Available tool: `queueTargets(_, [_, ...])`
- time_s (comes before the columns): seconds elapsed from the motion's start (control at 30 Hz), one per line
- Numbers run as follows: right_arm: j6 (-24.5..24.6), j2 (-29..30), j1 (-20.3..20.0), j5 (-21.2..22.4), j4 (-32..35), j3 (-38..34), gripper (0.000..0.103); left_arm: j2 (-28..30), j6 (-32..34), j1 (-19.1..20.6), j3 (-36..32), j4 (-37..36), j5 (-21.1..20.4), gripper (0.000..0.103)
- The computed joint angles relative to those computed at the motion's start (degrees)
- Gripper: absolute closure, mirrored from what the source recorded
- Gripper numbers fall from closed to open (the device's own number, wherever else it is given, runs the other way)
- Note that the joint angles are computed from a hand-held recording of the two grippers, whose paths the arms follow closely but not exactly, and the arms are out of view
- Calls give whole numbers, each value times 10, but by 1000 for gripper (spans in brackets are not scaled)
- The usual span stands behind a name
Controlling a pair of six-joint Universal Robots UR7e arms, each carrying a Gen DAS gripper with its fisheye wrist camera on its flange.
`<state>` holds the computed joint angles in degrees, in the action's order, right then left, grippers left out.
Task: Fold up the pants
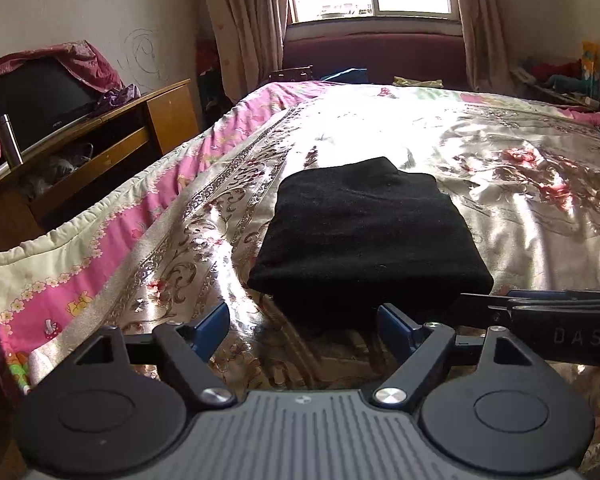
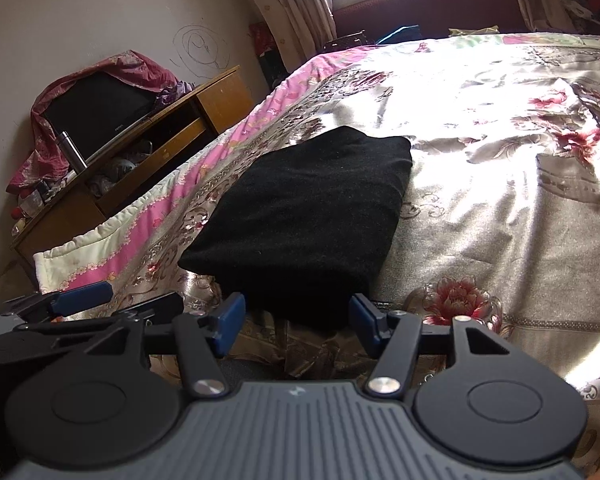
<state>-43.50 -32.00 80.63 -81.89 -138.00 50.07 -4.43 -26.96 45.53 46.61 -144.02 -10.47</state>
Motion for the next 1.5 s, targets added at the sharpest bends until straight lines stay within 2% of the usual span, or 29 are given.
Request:
queueTargets(0.07, [0,-1,0,2,8,-3,44,-5,-25,-7,2,38,15,8])
queueTargets(0.2, [6,-6,-4,7,30,-9,43,9,-5,-14,-25,25,18,0])
queueTargets(0.33, [26,-3,-6,2,26,-21,43,37,27,-13,-76,11,9,0])
queueTargets(0.43, [28,5,-5,-9,7,-28,43,41,50,-6,-80,-26,-16,0])
queueTargets(0.57, [37,13,-4,-29,-1,-31,43,26,-26,9,-65,24,-43,0])
queueTargets(0.7, [30,21,-3,-48,-5,-34,44,37,-73,12,-86,103,-17,0])
queueTargets(0.87, [31,27,-5,-57,18,-46,44,26,-174,19,-86,193,-32,0])
queueTargets(0.97, [23,27,-4,-58,22,-45,44,27,-238,21,-106,278,-38,0])
queueTargets(1.1, [4,22,-3,-59,10,-32,43,44,-341,22,-169,457,-35,0])
queueTargets(1.13, [3,21,-3,-59,10,-32,43,47,-355,22,-177,479,-34,0])
queueTargets(1.33, [13,28,-5,-60,22,-48,38,43,-341,22,-165,448,-35,0])
queueTargets(1.5, [13,30,-6,-63,26,-54,38,42,-330,22,-159,429,-34,0])
